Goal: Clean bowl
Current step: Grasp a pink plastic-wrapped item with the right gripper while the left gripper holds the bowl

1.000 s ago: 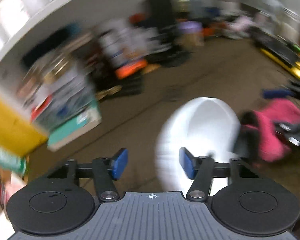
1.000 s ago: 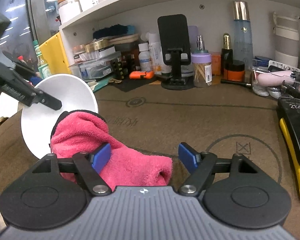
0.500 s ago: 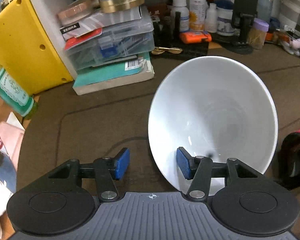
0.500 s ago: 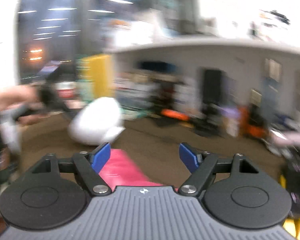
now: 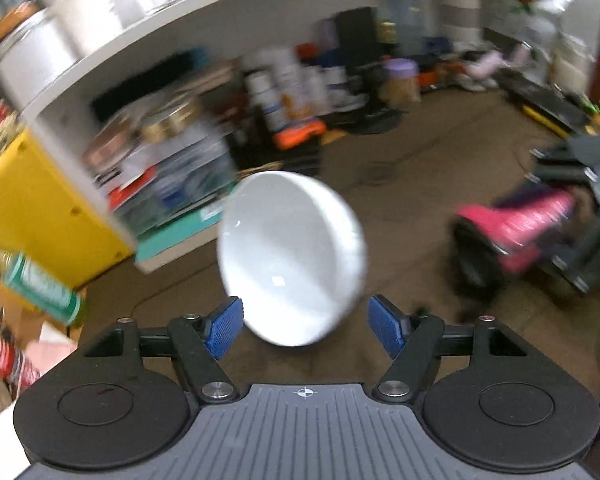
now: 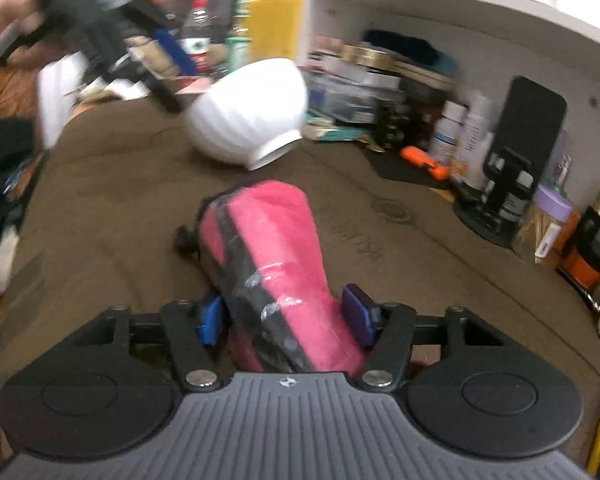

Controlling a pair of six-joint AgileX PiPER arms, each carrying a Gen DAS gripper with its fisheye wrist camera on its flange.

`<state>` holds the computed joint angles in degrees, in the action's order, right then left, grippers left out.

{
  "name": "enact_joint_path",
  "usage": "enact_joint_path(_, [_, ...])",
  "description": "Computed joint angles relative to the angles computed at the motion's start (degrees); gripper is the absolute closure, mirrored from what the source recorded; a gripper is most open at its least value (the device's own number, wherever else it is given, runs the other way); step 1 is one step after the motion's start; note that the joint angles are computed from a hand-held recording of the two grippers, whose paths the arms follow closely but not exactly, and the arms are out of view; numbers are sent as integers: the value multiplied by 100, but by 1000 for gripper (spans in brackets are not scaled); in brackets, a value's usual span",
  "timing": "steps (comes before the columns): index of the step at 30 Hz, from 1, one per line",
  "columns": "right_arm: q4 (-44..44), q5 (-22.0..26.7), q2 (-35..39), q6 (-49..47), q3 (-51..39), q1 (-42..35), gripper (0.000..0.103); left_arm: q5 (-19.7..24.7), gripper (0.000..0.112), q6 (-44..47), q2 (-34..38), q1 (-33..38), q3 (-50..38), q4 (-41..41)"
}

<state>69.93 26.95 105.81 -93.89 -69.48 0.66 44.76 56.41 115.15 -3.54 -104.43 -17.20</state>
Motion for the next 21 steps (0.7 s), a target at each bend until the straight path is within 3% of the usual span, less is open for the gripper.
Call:
enact_joint_path(2, [6,-133,19,75,-4,73,60,-563,40,-14,8,-258,262,407])
enact_joint_path(6, [122,-301,1,-87,74,187,73,-281,42,-203,472,-335,-409,459])
enact_joint_path(9, [79,-176,-100,86,146,88,74,343,79,-744,992,-368,-1329,633])
enact_joint_path(10, [94,-66,-109,155,138,17,74,584,81,-915,1167,-371,-1647,657])
enact_joint_path(13, [233,321,-40,392,32,-216,75,466,88,-983,1207,-425,-1637,612])
enact_joint_path(15, [607,896,79,674,-72,-514,76,641,93,-1066,1322,-418,-1857,498])
enact_joint_path(17, [1163,2019,414,1234,-315,-978,76,1310,98,-1123,1675,-328,-2579,216])
enact_joint_path(19, [1910,2964,800,1663,-465,-1289,76,1631,102,-1206,1809,-248,-2847,16])
enact_joint_path(21, [2228,3157,966,1852,-558,-1336,76,1711,103,-1178,1758,-146,-2711,-220])
